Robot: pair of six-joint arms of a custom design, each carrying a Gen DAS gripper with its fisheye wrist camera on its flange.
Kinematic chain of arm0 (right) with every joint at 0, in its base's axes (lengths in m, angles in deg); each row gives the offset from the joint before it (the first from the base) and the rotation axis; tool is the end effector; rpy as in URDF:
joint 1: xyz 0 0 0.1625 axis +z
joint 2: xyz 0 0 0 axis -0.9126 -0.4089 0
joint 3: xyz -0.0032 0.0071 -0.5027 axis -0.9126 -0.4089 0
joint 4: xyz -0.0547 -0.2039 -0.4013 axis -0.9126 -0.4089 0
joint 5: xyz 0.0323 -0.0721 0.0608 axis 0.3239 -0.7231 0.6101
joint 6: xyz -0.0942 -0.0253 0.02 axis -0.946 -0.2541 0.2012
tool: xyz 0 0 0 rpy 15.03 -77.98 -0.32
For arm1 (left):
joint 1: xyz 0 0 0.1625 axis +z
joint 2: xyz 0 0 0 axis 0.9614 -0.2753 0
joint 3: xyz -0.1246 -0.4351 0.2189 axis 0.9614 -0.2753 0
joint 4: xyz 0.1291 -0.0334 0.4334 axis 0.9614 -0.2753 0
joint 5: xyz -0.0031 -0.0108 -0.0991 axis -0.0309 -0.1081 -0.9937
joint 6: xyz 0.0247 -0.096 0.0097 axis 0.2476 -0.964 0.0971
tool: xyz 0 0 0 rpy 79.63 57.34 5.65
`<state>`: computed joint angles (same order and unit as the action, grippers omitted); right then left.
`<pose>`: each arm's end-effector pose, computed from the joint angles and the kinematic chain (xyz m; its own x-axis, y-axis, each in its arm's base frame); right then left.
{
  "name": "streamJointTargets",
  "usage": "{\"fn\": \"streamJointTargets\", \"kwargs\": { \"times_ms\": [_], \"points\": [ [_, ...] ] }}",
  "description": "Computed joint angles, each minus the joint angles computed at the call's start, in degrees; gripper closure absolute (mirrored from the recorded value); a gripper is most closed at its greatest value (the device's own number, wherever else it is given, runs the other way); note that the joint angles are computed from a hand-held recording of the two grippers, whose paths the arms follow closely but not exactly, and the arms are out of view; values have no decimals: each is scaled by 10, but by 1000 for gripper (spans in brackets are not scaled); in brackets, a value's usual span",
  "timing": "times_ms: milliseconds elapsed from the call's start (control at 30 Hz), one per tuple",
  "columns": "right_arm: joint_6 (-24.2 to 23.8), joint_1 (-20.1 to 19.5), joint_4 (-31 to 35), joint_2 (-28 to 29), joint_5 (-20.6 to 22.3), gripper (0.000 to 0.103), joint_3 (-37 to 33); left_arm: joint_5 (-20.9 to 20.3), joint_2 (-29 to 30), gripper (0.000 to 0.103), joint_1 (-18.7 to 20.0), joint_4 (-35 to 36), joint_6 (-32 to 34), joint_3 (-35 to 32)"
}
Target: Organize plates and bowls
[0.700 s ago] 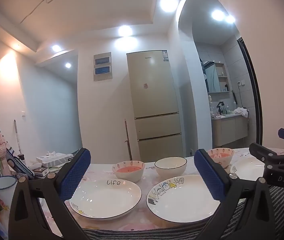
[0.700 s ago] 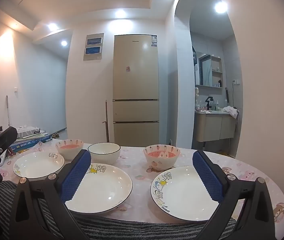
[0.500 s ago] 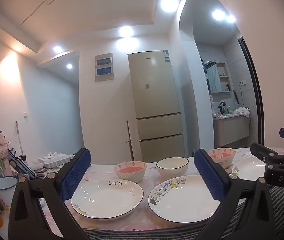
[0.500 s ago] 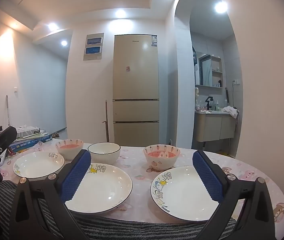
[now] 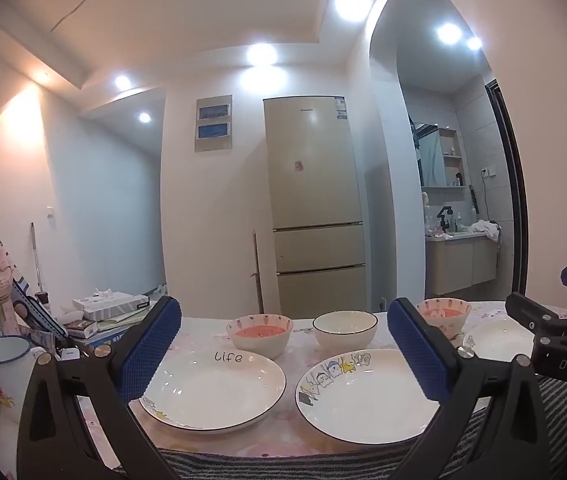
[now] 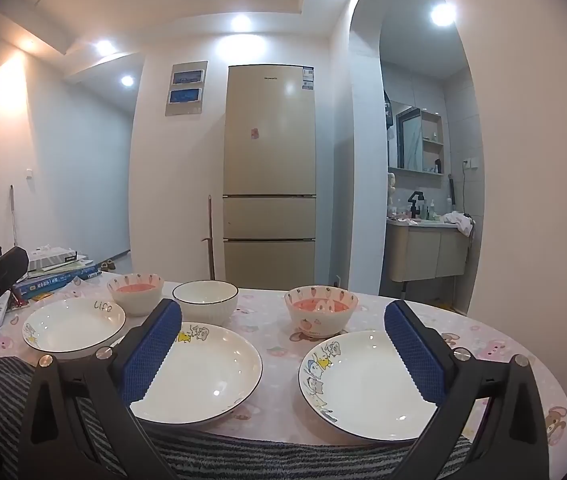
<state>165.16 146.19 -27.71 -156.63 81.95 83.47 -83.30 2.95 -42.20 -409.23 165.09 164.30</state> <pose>0.0742 -0.5870 0.2238 -0.5965 -0.4723 0.6489 -0.7649 0.0898 -0.6378 -0.2930 -0.4461 0.0095 -0.5652 -0.5158 -0.6438 0.7428 0.0213 -0.6691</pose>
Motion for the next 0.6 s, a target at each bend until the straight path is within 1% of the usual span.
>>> {"fn": "streamJointTargets", "kwargs": {
  "times_ms": [67,200,433,533,600],
  "points": [
    [-1,1,-2,1,1,0,0,-7,1,0,1,-7,3,-1],
    [-2,-1,-2,2,-2,0,-1,-2,-2,0,2,-4,-7,2],
    [-14,-7,17,-2,-24,0,-1,10,-6,0,2,-5,-13,3],
    [-20,-6,8,-4,-15,0,4,11,-7,0,2,-5,-12,3],
    [-25,-2,6,-3,1,0,5,11,-7,0,1,-5,-10,3]
  ]
}}
